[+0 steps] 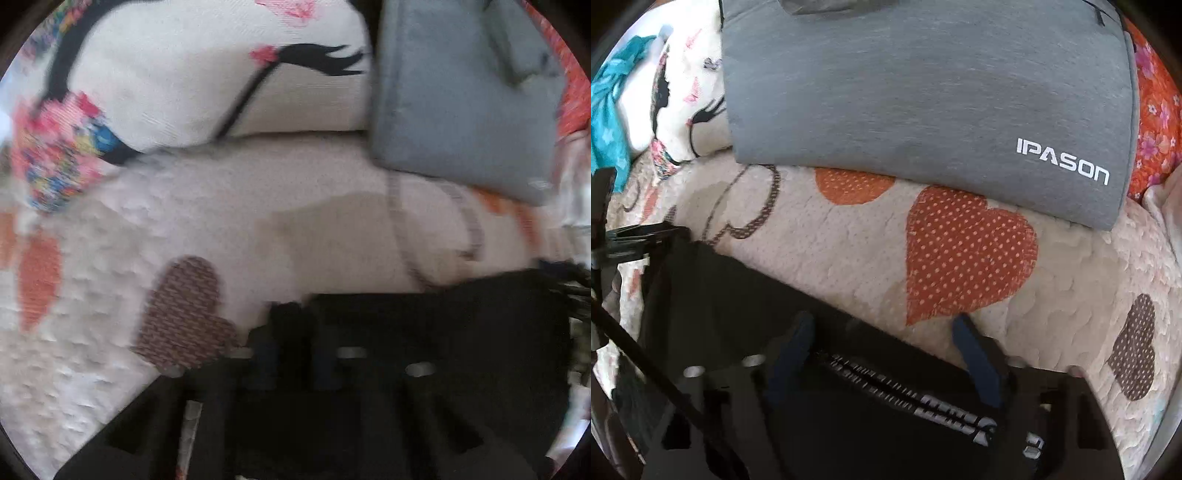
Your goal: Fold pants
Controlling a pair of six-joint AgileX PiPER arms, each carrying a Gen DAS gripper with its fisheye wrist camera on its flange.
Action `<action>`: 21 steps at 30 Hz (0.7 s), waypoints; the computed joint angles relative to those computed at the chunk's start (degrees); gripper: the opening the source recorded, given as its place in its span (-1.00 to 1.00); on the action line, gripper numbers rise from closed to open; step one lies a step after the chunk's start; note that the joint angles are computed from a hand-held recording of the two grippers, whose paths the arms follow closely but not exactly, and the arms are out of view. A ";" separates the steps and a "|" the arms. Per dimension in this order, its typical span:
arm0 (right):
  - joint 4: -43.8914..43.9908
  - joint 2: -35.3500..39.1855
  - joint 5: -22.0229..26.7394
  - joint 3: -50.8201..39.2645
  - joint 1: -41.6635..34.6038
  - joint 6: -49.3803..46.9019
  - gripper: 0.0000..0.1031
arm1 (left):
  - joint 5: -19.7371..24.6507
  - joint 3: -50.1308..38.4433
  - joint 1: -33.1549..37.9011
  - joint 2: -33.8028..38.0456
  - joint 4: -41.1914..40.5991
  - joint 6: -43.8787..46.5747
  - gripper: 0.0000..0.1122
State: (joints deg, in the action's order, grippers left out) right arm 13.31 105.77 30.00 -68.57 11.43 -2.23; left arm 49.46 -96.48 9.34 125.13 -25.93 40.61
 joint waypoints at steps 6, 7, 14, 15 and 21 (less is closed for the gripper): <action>3.58 -2.23 -0.27 2.23 0.38 -0.88 -0.93 | -4.95 5.70 -0.20 -4.39 -2.46 1.27 -0.80; 3.30 -3.01 -0.75 2.83 0.57 -0.22 -0.94 | -4.81 5.53 -0.12 -4.55 -3.02 1.11 -0.80; 1.64 -8.85 -1.53 6.34 0.72 1.96 -0.95 | -4.65 8.32 1.37 -8.28 -6.49 2.45 -0.80; 0.50 -9.82 -1.54 6.72 1.22 3.43 -0.95 | -5.30 9.50 1.40 -9.30 -7.09 3.20 -0.80; -6.78 -14.71 -0.68 9.02 4.28 11.51 -0.95 | -5.36 15.41 5.99 -14.09 -10.81 11.13 -0.80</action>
State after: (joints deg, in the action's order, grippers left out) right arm 6.53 91.06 29.32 -59.54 15.71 9.27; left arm 44.09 -81.06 15.32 111.04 -36.74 51.74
